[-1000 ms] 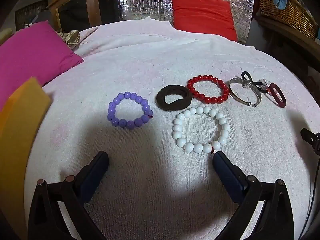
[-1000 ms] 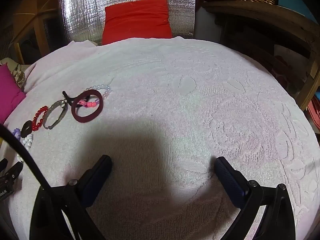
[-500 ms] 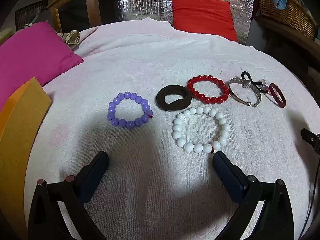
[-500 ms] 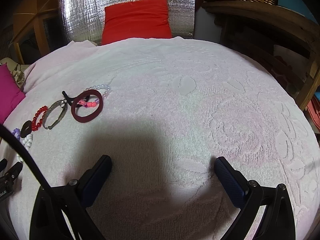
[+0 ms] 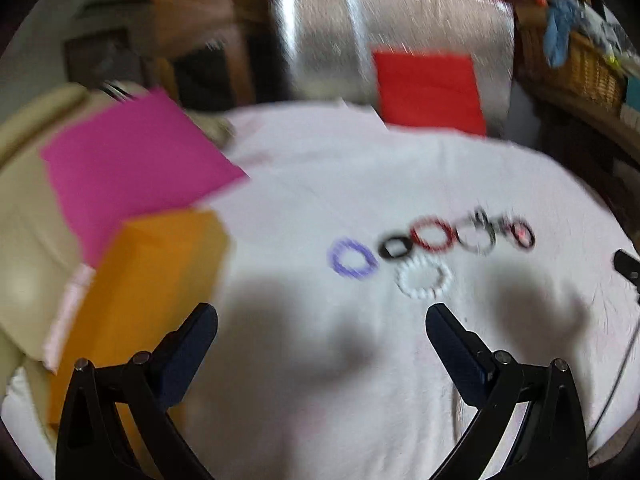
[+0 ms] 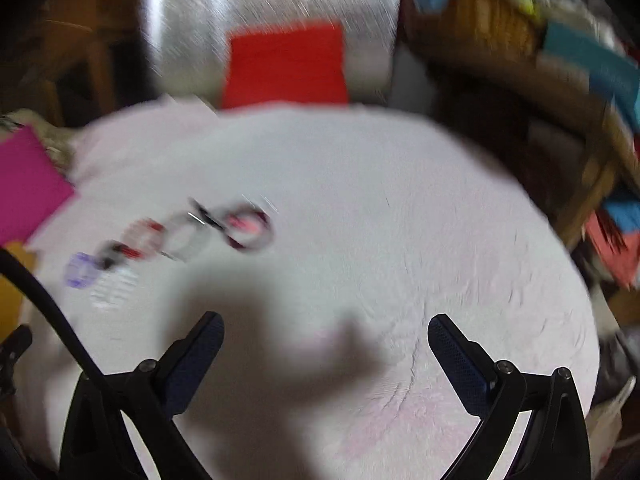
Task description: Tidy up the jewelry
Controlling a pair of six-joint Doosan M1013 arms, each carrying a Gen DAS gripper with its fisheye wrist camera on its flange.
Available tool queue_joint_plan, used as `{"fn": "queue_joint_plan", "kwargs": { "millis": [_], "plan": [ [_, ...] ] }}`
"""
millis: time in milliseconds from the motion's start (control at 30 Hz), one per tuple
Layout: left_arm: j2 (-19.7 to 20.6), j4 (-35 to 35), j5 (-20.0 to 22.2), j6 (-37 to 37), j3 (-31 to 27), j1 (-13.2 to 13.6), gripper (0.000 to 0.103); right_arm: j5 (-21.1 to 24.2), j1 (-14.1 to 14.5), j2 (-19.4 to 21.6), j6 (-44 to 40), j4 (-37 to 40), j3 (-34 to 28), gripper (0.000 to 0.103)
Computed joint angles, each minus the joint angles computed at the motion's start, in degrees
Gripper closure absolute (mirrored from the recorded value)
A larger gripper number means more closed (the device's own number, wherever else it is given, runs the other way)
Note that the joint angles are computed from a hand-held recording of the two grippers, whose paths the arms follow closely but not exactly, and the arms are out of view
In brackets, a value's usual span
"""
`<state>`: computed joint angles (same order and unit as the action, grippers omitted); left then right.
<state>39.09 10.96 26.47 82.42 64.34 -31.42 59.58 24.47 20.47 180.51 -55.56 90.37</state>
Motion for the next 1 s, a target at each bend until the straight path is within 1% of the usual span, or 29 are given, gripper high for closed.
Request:
{"fn": "queue_joint_plan", "kwargs": {
  "millis": [33, 167, 233, 267, 333, 367, 433, 533, 633, 700, 1000],
  "plan": [
    [-1.8, 1.3, -2.4, -1.4, 2.2, 0.2, 0.000, -0.1, 1.3, -0.8, 2.2, -3.2, 0.5, 0.000],
    [-6.3, 8.4, -8.5, -8.6, 7.6, 0.4, 0.000, 0.1, 5.6, -2.7, 8.6, -11.5, 1.2, 0.000],
    [-8.3, 17.5, -10.5, -17.3, 10.4, -0.2, 0.000, -0.6, 6.5, -2.3, 9.9, -12.5, 0.7, 0.000],
    [-9.3, 23.8, -11.9, -23.2, 11.7, -0.4, 0.000, -0.7, 7.0, -2.3, 10.2, -12.2, 0.5, 0.000],
    [-10.7, 31.5, -12.8, -30.4, 13.3, -0.7, 0.000, -0.3, 8.1, -2.7, 10.3, -11.9, 0.5, 0.000],
    [-11.1, 32.4, -13.0, -31.5, 13.7, -0.7, 0.000, -0.1, 8.4, -2.8, 10.6, -11.9, 0.4, 0.000],
    [-11.5, 29.3, -13.8, -29.0, 13.9, -0.4, 0.000, 0.3, 8.7, -2.6, 11.0, -11.6, 0.0, 0.000],
    [-12.0, 30.6, -13.7, -30.4, 14.2, -0.4, 0.000, -1.0, 9.0, -2.7, 10.4, -10.7, -0.2, 0.000],
    [-12.1, 31.6, -13.7, -32.0, 14.2, -0.3, 0.000, 0.0, 9.5, -2.4, 10.2, -11.6, -0.6, 0.000],
    [-12.1, 30.7, -13.6, -31.4, 14.1, -0.2, 0.000, 0.1, 9.6, -2.2, 9.8, -12.1, -0.8, 0.000],
    [-11.2, 31.3, -12.4, -31.9, 13.1, -0.2, 0.000, -0.5, 9.6, -1.3, 8.0, -11.4, -1.7, 0.000]
  ]
}}
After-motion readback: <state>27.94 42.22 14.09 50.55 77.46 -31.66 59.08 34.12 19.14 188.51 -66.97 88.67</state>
